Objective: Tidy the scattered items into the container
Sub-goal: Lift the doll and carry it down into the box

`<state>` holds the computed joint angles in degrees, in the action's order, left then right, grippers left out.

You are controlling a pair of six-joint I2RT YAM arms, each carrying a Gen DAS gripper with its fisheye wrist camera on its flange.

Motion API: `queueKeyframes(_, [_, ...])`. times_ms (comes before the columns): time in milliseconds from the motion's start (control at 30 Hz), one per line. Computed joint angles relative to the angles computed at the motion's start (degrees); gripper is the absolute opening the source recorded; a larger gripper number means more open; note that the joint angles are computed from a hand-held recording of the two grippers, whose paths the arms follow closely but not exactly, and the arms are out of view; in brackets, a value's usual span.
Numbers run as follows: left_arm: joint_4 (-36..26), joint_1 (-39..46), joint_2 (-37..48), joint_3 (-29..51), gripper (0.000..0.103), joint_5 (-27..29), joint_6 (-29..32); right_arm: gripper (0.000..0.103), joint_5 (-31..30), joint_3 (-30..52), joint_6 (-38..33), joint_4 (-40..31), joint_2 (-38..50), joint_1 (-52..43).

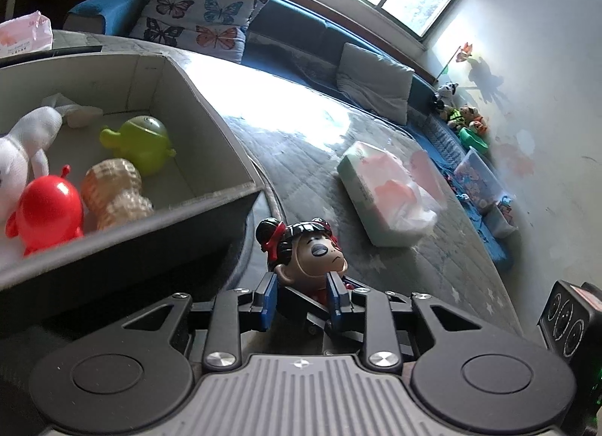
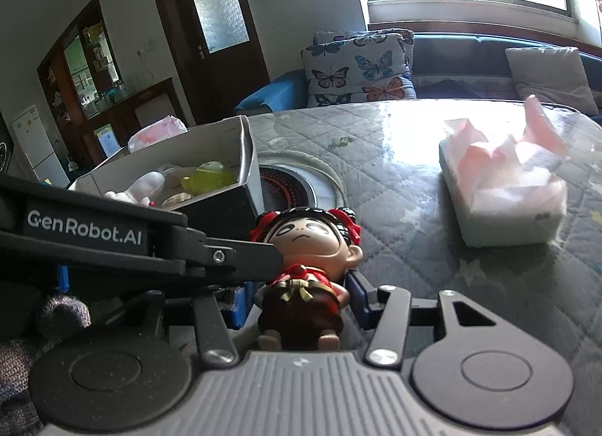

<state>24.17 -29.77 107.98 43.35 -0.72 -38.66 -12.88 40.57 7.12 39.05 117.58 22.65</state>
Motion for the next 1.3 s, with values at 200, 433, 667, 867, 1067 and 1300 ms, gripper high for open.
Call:
queueKeyframes(200, [2.28, -2.58, -7.0, -7.49, 0.03, -3.24, -0.71, 0.052, 1.92, -7.05, 0.63, 3.7, -5.09, 2.43])
queueKeyframes(433, [2.36, -3.27, -20.05, -15.98, 0.03, -8.44, -0.02, 0.052, 5.04, -10.1, 0.49, 4.9, -11.28, 7.76])
queueKeyframes(667, [-2.17, 4.68, -29.05, -17.5, 0.03, -8.32, 3.54, 0.052, 6.83, -1.16, -1.05, 1.29, -10.05, 13.54])
queueKeyframes(867, [-2.1, 15.49, -24.45, -13.95, 0.03, -1.4, 6.9, 0.052, 6.59, 14.44, -1.44, -6.59, -1.5, 15.91])
queueKeyframes(1067, [-0.14, 23.24, -15.12, -9.29, 0.03, 4.56, 8.21, 0.052, 6.1, 28.76, -0.5, -14.98, 7.78, 16.63])
queueKeyframes(1300, [0.04, 28.0, -6.32, -3.73, 0.03, 9.49, 8.48, 0.052, 6.4, 42.94, 0.08, -23.86, 17.12, 16.69])
